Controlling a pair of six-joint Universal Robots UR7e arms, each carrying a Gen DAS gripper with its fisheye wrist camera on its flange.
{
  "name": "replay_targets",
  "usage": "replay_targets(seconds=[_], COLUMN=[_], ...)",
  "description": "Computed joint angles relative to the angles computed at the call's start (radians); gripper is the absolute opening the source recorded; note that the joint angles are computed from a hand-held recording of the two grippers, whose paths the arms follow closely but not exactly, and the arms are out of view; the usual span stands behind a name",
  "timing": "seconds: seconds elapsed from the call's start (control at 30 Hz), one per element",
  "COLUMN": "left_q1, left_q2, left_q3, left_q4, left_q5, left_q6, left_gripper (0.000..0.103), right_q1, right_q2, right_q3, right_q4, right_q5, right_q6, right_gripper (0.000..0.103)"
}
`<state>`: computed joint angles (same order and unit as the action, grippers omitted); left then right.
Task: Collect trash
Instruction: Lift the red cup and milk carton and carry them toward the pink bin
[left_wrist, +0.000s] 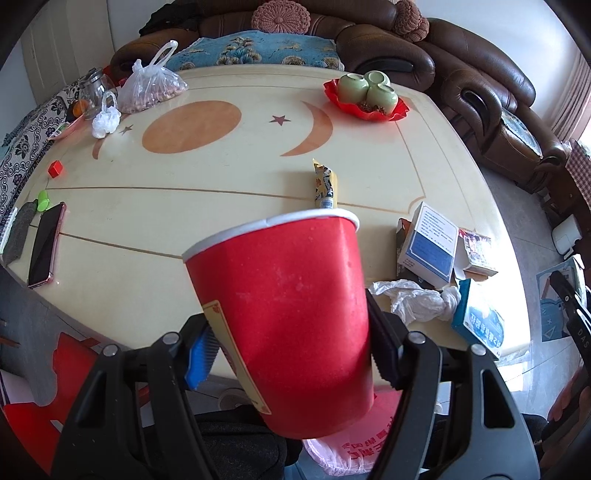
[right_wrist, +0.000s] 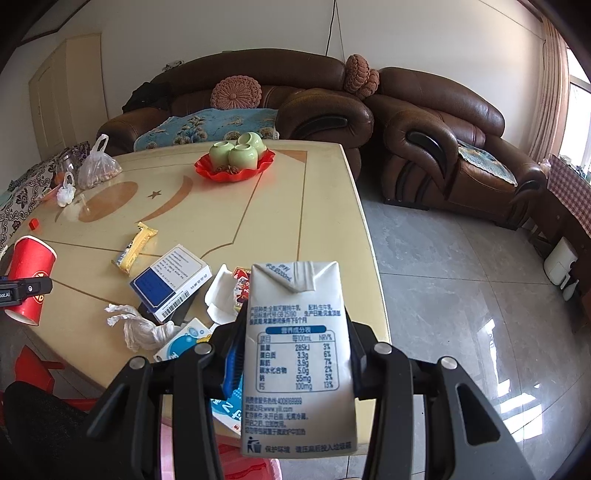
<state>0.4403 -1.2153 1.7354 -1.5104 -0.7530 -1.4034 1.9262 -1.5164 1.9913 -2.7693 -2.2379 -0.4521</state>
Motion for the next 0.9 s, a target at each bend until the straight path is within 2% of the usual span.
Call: replay_targets(seconds=[0.43,0.9], left_q1=[-0.118,-0.216], left_q2=[-0.039,-0.017], left_q3=[0.046,0.079], left_q4=[0.049,0.049], left_q5=[-0.03,-0.08], left_q6=[-0.068,-0.096], left_gripper=[0.068,0.068], right_q1=[0.112,0.213], right_q2=[-0.116,-0.204], right_q3=[0.059,0.112], right_q4=[0.098,0.175], right_q5=[-0.008,-0.005], right_q6=[0.066,0.119], right_gripper=[0.042,0.042])
